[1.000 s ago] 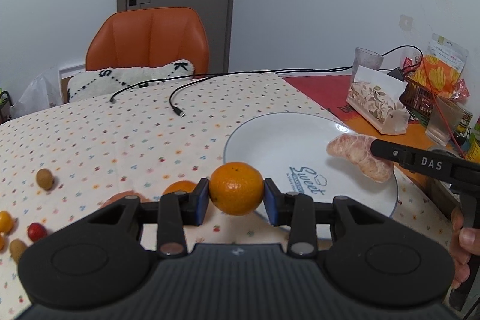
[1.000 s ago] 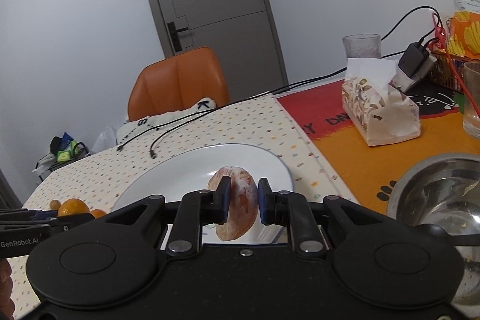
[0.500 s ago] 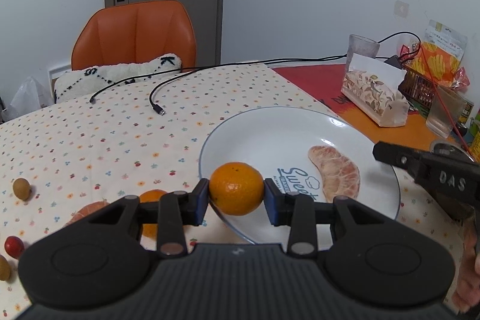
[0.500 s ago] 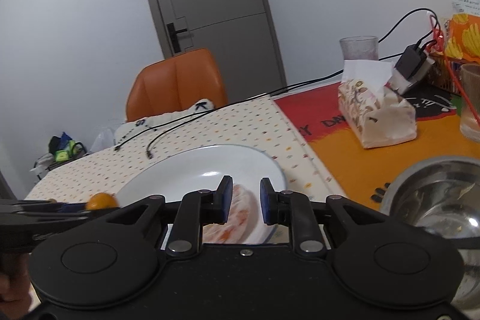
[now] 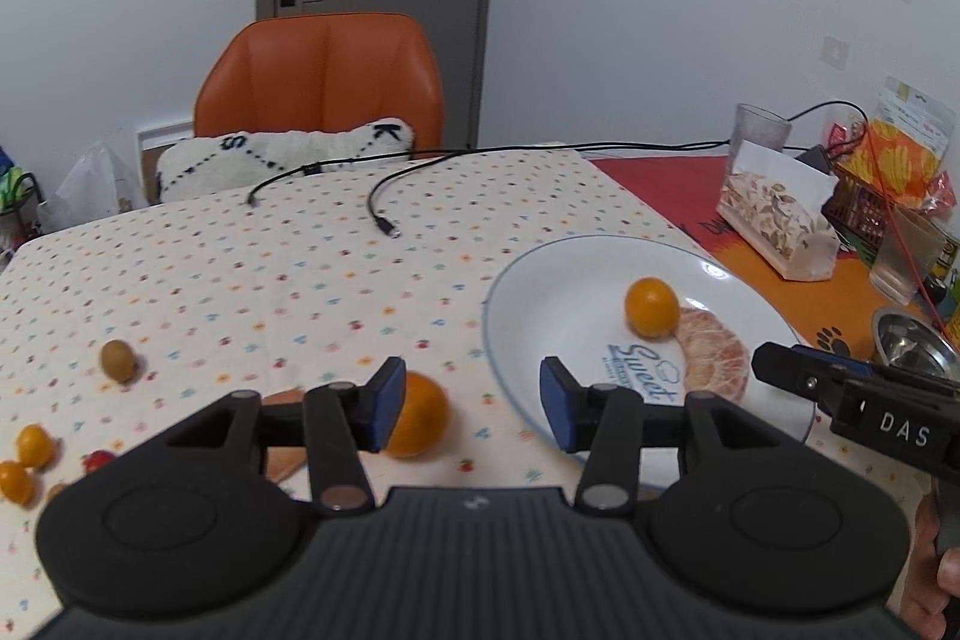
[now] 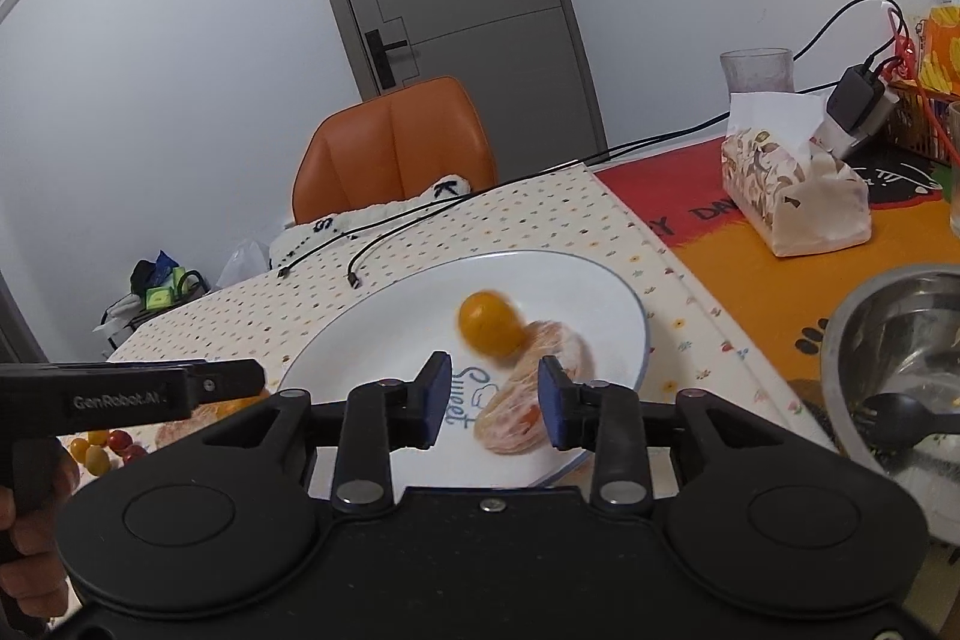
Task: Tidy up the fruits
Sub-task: 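Carry the pomelo segment with the right gripper onto the white plate and release, then lower the orange onto the white plate and open the left gripper, then move both tools back toward the remaining fruits on the tablecloth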
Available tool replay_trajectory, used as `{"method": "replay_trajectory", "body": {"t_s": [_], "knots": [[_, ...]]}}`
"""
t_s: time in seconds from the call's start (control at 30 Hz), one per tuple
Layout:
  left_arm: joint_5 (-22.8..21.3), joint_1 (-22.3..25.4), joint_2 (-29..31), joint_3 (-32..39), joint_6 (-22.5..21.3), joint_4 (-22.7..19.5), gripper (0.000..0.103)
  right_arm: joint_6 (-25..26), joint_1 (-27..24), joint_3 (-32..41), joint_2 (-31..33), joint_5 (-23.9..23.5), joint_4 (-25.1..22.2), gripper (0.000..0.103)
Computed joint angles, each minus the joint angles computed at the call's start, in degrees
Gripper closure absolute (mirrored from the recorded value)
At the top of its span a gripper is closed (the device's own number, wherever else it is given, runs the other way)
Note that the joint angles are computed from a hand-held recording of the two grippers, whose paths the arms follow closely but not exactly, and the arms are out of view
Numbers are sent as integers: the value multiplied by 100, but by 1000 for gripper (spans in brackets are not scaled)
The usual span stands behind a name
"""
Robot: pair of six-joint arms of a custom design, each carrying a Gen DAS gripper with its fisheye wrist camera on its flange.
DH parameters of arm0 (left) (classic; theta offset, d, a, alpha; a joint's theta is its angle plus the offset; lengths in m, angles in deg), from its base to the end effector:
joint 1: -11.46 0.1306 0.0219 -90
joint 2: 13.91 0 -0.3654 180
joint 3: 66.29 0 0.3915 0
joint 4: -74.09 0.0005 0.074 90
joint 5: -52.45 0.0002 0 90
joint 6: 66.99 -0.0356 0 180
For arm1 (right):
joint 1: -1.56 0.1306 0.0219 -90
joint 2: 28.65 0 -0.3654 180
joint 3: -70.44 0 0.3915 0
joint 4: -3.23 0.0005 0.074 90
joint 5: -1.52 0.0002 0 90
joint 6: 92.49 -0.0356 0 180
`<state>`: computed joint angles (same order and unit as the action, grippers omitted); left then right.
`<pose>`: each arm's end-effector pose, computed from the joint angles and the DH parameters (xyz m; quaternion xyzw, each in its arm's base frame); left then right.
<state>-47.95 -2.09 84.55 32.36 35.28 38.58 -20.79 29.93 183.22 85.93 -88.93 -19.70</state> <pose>0.5419 -0.1245 0.4301 -0.0317 0.8851 -0.0237 0.4638 0.5849 0.3156 0.4046 -0.0760 0.8387 0.2166 0.4939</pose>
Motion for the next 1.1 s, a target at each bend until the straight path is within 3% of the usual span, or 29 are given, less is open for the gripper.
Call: {"method": "replay_trajectory", "body": {"t_s": [0.17,0.3,0.5,1.1], "knots": [[-66,71,-247,-214,70,-17,45,-18,65,-36,-46,7,43,58],[-164,129,-448,-393,122,33,26,7,144,-86,-103,100,96,38],[-407,208,-757,-679,214,157,15,3,255,-265,-248,335,348,2],[-527,437,-1589,-1439,310,258,10,-127,517,-244,-374,221,41,0]]}}
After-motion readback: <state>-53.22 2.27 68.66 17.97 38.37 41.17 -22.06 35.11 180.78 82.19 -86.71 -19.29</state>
